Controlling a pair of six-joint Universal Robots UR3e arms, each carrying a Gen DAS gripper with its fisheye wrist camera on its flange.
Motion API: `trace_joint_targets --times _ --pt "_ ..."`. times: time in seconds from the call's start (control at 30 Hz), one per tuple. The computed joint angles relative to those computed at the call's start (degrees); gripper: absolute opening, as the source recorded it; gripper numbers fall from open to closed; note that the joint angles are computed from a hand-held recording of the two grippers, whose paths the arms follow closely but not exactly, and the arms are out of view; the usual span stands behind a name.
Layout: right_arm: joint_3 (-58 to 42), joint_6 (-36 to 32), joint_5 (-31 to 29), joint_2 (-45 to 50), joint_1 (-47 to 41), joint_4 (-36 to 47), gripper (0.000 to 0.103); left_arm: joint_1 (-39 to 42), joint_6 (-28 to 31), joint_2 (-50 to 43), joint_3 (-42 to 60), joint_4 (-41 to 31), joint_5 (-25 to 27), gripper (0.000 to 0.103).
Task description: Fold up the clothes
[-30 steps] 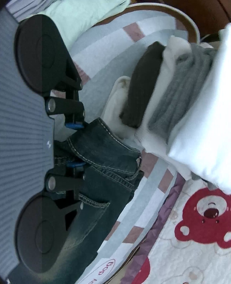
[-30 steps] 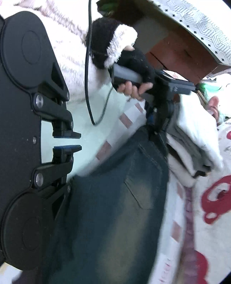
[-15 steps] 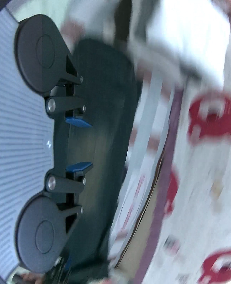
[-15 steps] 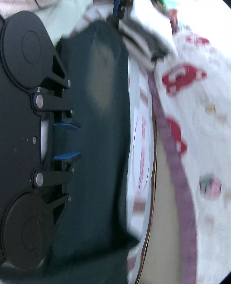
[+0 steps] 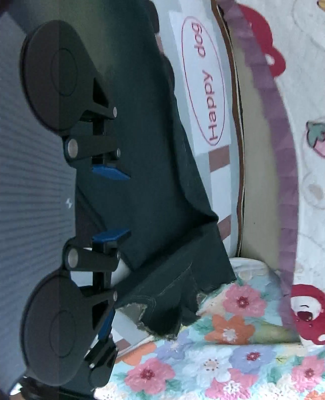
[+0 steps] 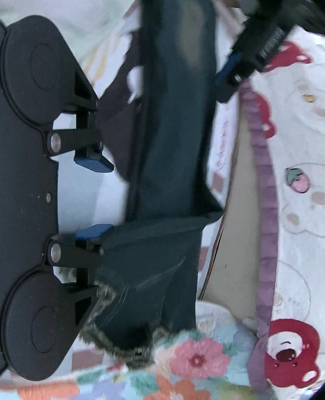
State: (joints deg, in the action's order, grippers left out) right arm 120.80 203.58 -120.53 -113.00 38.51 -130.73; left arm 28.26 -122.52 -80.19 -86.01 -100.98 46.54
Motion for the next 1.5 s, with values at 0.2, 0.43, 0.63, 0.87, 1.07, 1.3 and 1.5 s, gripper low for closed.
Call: trace_joint_targets --times 0.2,0.43,0.63,0.87,1.07,1.3,1.5 --pt "-9.8 6.8 -3.9 3.3 8.2 19.8 0.056 2.8 9.1 3.4 -11.1 1.5 0.7 0.044" --pt "-1.2 2.8 -3.9 2.2 0.9 10.9 0.064 4.4 17.4 5.4 -17.6 6.5 -1.6 0.044" --pt "7.3 -6.1 -3.8 -2.4 -8.0 -2.8 0.007 4.8 13.4 3.6 -18.0 10.3 -3.3 0.044" --pt "2.4 -23.6 0.4 -8.6 -28.5 -10.0 0.007 6.6 10.9 0.9 -19.2 12.1 -0.8 0.044" --pt "-15.7 -43.9 17.2 5.7 -50.0 -6.1 0.007 6.0 10.0 -0.6 -17.9 11.0 -1.8 0.044" --pt "-42.6 -44.6 23.5 29.1 -57.8 6.1 0.025 5.8 0.9 1.4 -25.3 27.6 -2.8 0.043" --pt "-24.7 -21.6 29.7 18.5 -66.4 -8.3 0.046 2.7 -3.7 -7.8 -14.8 22.1 -0.2 0.045"
